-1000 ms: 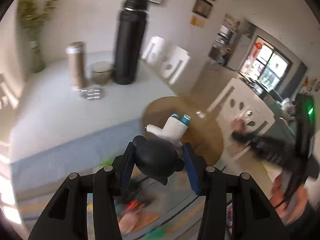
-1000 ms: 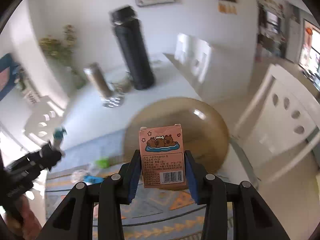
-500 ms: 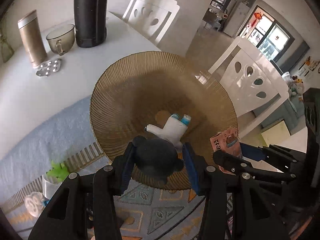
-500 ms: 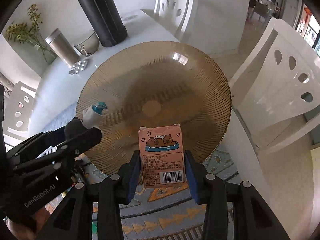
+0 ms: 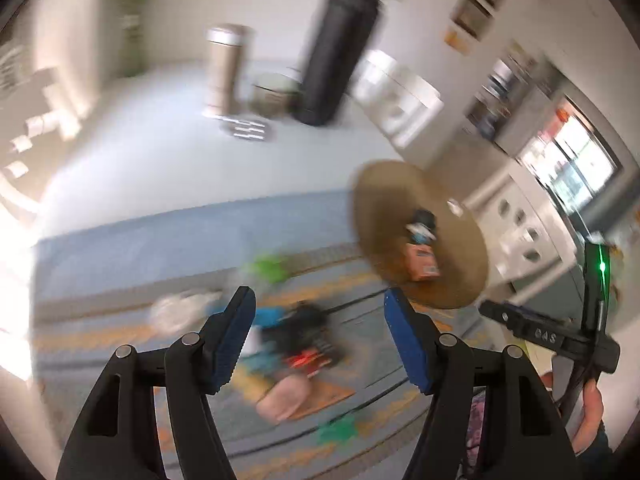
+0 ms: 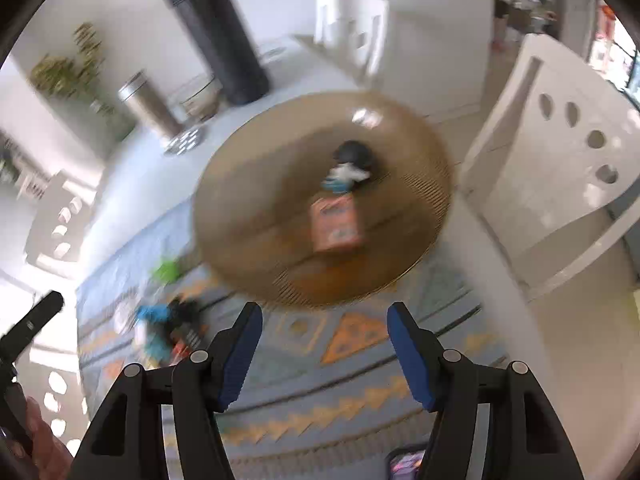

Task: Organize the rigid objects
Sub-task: 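Carry both held objects to the brown bowl and open both grippers, then grasp the green star with the right gripper while the left grasps the clear gear dispenser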

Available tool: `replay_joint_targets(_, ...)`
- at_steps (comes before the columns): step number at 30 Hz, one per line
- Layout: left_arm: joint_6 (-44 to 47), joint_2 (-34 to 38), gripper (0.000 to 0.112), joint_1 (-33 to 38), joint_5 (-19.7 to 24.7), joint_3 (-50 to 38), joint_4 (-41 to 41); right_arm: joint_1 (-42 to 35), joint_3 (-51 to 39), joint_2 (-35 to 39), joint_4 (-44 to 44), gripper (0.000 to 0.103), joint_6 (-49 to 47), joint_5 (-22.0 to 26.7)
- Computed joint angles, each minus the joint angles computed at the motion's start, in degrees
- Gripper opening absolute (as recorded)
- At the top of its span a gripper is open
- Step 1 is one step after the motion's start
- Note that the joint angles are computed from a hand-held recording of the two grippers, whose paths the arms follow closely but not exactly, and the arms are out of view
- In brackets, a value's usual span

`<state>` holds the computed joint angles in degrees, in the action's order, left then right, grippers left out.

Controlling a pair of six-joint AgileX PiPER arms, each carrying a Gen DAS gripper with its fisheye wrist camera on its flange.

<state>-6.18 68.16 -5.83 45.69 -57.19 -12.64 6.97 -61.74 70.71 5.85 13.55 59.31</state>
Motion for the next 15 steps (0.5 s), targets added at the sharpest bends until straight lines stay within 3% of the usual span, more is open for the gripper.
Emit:
replay_joint_targets(3, -1.9, -9.8, 0.065, 5.4, 2.6, 3.8, 4.2, 6.4, 1.4, -1.6, -0.4, 0.063, 2.1, 0.0)
replay_joint_targets(6, 3.2, -16.2, 0.065, 12.9, 6.6, 5.4, 2.5, 14.0, 1.2, -2.7, -0.4, 0.063, 4.3, -0.1)
replay_joint_targets(10, 14.1, -18.8, 0.065, 24.9, 11.4, 7.9, -5.8, 24.5, 0.9, -3.1, -2.8, 0.064, 8.8, -0.8)
replay_joint_targets(15, 15.6, -17.4, 0.065, 28.1, 10.9, 14.7, -10.1, 33.1, 3.7, 0.3, -1.7, 0.065, 11.6, -2.9)
